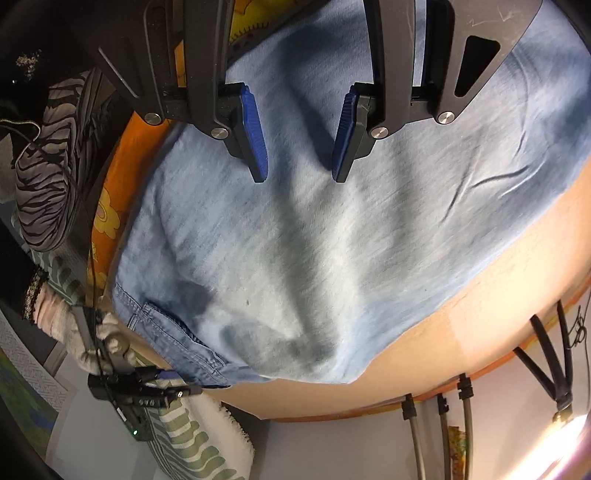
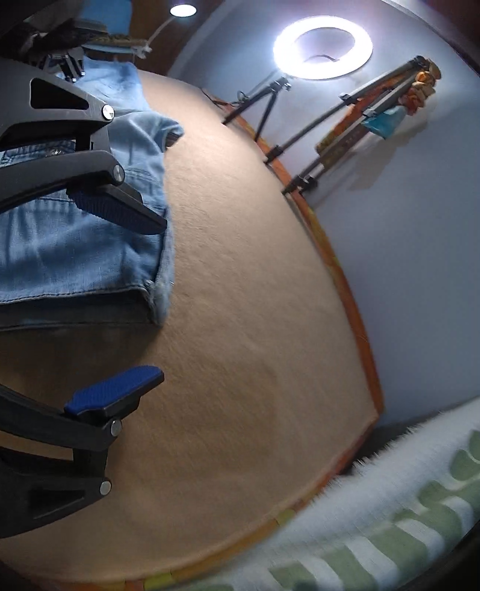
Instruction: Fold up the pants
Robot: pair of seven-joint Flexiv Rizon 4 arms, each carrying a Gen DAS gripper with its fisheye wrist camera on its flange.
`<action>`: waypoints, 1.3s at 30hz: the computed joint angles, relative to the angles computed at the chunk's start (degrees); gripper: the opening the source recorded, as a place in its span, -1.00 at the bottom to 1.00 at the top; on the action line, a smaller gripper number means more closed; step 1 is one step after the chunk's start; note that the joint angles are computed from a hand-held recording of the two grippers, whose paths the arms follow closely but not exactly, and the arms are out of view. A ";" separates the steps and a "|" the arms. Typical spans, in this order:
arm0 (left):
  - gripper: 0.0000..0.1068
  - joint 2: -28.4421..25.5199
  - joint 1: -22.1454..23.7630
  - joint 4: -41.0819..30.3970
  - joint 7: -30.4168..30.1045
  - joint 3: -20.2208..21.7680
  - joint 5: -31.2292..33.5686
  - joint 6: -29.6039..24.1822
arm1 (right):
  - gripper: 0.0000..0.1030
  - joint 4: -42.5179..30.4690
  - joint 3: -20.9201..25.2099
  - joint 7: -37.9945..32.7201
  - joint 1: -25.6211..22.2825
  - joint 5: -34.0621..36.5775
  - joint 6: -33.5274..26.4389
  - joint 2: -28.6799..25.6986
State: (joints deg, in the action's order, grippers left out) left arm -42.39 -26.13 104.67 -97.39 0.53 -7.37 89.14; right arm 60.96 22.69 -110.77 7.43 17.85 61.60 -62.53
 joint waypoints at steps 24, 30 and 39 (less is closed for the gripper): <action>-0.36 -0.24 -3.85 -1.42 -3.09 5.07 2.08 -1.72 | -0.37 16.64 -11.70 7.85 8.34 -4.32 15.14 8.14; -0.36 0.49 -4.64 -1.41 -4.17 5.51 3.68 -1.02 | -0.14 22.58 -4.48 8.02 0.96 -4.62 17.28 12.18; -0.36 -1.20 -6.05 -6.56 -0.16 3.27 4.71 -1.86 | 0.04 36.66 -3.43 14.59 -2.43 -8.16 14.26 19.52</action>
